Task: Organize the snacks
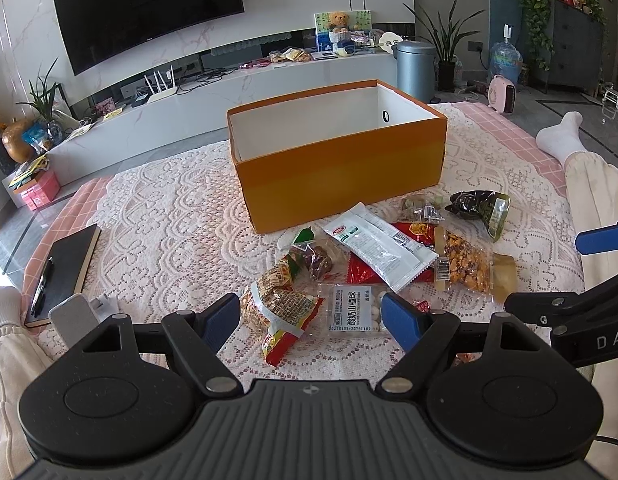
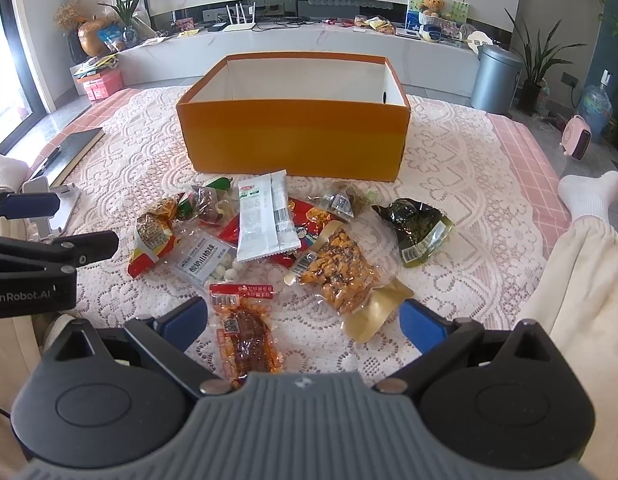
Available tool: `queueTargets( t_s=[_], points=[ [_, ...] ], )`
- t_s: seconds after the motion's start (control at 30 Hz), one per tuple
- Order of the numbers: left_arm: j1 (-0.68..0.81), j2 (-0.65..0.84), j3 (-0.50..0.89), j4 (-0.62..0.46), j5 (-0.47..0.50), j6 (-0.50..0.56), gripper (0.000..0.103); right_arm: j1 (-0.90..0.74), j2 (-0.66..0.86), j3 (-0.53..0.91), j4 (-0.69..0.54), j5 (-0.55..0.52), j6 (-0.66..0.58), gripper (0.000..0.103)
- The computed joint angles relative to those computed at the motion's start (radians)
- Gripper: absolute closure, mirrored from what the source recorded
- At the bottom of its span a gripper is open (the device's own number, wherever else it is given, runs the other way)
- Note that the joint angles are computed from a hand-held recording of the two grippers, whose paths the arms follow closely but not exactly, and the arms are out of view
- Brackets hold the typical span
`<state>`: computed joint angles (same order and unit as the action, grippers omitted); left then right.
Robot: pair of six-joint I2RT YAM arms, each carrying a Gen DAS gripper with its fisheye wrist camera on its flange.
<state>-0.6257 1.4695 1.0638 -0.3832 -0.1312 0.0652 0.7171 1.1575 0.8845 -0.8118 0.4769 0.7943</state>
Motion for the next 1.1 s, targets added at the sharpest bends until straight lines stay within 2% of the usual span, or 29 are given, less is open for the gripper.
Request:
queueTargets(
  t_s=[1.1],
  points=[
    [0.001, 0.0, -0.02, 0.023, 0.01, -0.003, 0.009, -0.006, -0.02, -0.019, -0.015, 0.009, 0.033, 0.004]
  ],
)
